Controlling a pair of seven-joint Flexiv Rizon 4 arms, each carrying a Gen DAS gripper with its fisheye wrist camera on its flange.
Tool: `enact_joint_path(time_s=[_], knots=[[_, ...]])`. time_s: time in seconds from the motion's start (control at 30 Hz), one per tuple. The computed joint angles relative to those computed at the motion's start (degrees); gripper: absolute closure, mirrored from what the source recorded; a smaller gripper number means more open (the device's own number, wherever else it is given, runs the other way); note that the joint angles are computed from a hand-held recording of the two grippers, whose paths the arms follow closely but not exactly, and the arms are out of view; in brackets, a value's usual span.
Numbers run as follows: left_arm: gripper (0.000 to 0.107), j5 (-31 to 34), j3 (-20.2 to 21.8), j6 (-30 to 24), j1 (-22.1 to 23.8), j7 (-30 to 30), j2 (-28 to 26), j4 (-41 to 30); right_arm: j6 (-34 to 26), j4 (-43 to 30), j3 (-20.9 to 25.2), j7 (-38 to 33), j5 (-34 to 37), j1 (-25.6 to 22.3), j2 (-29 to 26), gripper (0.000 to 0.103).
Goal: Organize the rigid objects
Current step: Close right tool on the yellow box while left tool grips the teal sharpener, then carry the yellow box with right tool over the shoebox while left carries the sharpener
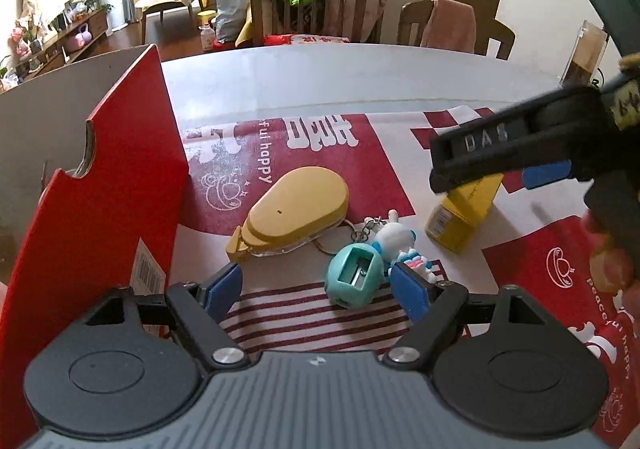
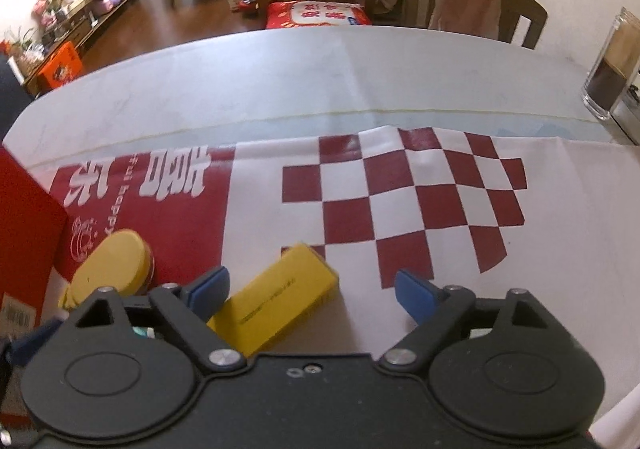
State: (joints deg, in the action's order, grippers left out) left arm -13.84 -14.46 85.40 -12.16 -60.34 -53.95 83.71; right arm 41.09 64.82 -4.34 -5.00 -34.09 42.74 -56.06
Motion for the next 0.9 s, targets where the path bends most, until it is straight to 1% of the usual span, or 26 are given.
enact_joint_path(time_s=[0.03,0.07,0.13,0.2,0.23,0.27,0.3,0.33,0.37,0.4,0.43,0.47,0.5,0.67,0.77,0.9], knots=[[0.026,0.0,-0.1,-0.1,0.0,0.1,-0.1,-0.2,0.0,0.2,0.0,-0.1,-0.1,0.1,0.1,0.017],[0.027,0.1,-0.3,-0.1,0.1,0.3,-0.3,-0.3,0.4,1.0,0.0,-0.2,-0.3,0.2,0.4,0.021],[0.036,0.5,-0.3,0.0,0.0,0.9,-0.5,-0.5,0.0,1.5,0.3,-0.7,-0.3,0.3,0.6,0.027],[0.04,1.0,-0.8,0.9,0.2,1.8,-0.7,-0.3,0.7,2.4,0.6,-1.1,-0.4,0.3,0.9,0.038],[0.045,1.3,-1.0,1.3,0.2,2.2,-0.7,-0.2,0.6,2.7,0.4,-1.4,-0.7,0.4,0.9,0.039],[0.048,1.5,-1.6,1.6,0.6,2.9,-0.7,-0.1,1.2,3.5,-0.1,-1.1,-1.4,0.8,1.2,0.043],[0.053,1.7,-2.2,1.8,0.9,3.5,-0.8,0.1,2.1,4.4,-0.4,-1.0,-2.2,1.0,1.6,0.048],[0.059,1.9,-2.6,1.9,1.1,4.1,-0.7,0.2,3.1,5.3,-0.5,-0.7,-2.7,1.0,1.9,0.051],[0.062,1.9,-3.2,1.9,1.4,4.6,-0.7,0.4,3.7,5.8,-0.6,-0.5,-2.9,1.0,2.1,0.056],[0.068,2.0,-3.9,1.8,1.7,5.2,-0.7,0.6,3.8,5.9,-0.6,-0.5,-3.1,0.9,2.3,0.063],[0.074,1.9,-4.3,1.6,1.9,5.7,-0.7,0.7,4.2,6.2,-0.5,-0.4,-3.2,0.9,2.4,0.067],[0.076,1.7,-4.7,1.3,2.2,6.1,-0.6,0.8,5.0,6.8,-0.5,-0.1,-3.3,0.8,2.7,0.072],[0.076,1.4,-4.4,1.1,1.9,6.0,-0.5,0.8,6.1,7.5,-0.4,0.3,-3.5,0.7,3.1,0.074],[0.076,-0.8,-4.6,-1.0,2.3,5.2,0.2,0.9,8.5,10.2,-0.5,2.1,-4.1,1.0,4.8,0.075],[0.076,-1.6,-4.2,-1.2,2.4,4.5,1.2,1.9,10.9,12.9,-0.8,4.3,-5.2,1.5,6.5,0.075],[0.076,-2.5,-5.2,-1.0,3.4,4.0,2.8,4.1,12.9,15.9,-0.8,6.4,-6.8,2.2,8.9,0.075]])
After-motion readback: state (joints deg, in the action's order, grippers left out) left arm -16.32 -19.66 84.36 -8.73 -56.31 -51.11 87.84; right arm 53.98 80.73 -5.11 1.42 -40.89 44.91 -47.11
